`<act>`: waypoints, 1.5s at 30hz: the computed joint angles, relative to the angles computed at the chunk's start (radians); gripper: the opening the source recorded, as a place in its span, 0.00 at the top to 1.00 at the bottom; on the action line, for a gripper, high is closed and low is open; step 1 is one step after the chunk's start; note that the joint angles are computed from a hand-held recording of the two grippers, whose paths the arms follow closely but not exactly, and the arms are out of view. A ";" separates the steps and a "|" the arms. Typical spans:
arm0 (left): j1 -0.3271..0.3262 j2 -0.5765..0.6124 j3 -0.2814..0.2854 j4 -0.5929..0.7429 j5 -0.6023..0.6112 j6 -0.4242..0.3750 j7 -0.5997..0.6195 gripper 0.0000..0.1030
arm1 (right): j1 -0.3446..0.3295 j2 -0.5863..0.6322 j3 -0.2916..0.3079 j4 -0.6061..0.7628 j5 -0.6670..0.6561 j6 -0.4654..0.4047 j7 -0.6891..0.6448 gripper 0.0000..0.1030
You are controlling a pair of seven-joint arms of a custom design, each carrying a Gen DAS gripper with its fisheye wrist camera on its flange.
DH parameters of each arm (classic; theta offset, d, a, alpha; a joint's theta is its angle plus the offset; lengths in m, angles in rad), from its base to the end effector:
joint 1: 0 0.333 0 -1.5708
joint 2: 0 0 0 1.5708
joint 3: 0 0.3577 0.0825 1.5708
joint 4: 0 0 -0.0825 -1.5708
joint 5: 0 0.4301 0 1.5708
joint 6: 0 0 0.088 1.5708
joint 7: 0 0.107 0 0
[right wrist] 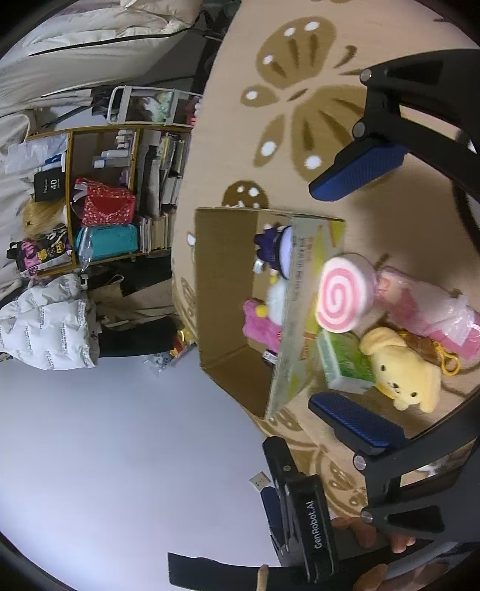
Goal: Organize soft objects
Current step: 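Withdraw both tools from the box toward the green tissue pack and yellow bear plush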
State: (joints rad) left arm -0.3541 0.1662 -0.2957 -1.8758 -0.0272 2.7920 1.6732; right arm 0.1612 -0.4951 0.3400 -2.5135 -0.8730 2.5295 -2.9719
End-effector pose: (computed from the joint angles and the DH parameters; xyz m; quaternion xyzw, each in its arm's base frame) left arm 0.5633 -0.4108 0.5367 -0.3887 0.8436 -0.3370 0.1540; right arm 0.3936 0.2368 0.5069 -0.4150 0.7993 -0.3079 0.3067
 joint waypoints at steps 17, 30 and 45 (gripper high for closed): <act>-0.012 0.016 -0.009 0.000 -0.031 -0.145 0.060 0.00 | 0.069 0.069 -0.013 -0.038 0.056 -0.026 0.052 0.00; -0.022 0.052 -0.015 0.027 -0.023 -0.192 0.074 0.00 | 0.097 0.157 -0.053 -0.028 0.098 0.011 0.054 0.00; -0.045 0.107 -0.010 0.076 0.013 -0.252 0.060 0.00 | 0.115 0.210 -0.092 -0.011 0.140 0.006 -0.016 0.00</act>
